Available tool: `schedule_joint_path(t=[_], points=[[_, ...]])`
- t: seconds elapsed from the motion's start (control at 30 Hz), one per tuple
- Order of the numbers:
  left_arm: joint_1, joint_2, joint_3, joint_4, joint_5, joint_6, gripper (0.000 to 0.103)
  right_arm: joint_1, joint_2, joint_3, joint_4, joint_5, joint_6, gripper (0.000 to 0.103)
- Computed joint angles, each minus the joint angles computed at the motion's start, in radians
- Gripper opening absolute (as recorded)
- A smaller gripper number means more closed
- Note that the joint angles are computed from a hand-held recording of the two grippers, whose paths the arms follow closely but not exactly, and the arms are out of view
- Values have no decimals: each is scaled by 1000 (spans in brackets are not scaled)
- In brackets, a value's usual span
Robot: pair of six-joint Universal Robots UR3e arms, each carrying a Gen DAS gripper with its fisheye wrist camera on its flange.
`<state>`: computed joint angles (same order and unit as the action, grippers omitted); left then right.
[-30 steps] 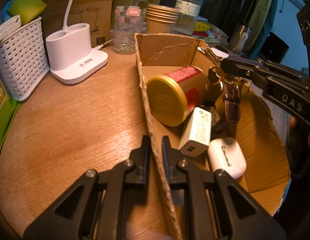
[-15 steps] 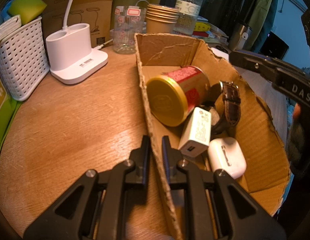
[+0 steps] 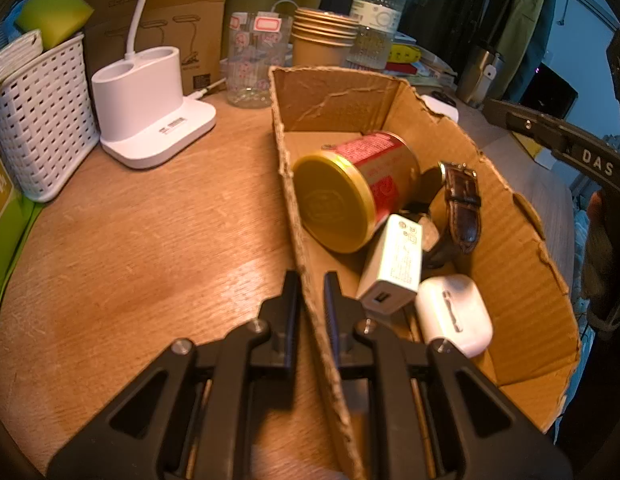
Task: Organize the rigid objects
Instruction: 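Move the right gripper to the black flashlight and grasp it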
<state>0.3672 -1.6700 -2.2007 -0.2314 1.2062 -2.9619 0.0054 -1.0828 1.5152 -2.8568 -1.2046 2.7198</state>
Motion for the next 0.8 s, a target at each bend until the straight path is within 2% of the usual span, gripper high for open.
schedule_joint_path(t=[0.4, 0.8], points=[[0, 0, 0, 0, 0, 0, 14, -41, 87, -97, 35, -46, -3, 35], [0, 0, 0, 1, 0, 0, 14, -45, 231, -311, 157, -113, -24, 41]])
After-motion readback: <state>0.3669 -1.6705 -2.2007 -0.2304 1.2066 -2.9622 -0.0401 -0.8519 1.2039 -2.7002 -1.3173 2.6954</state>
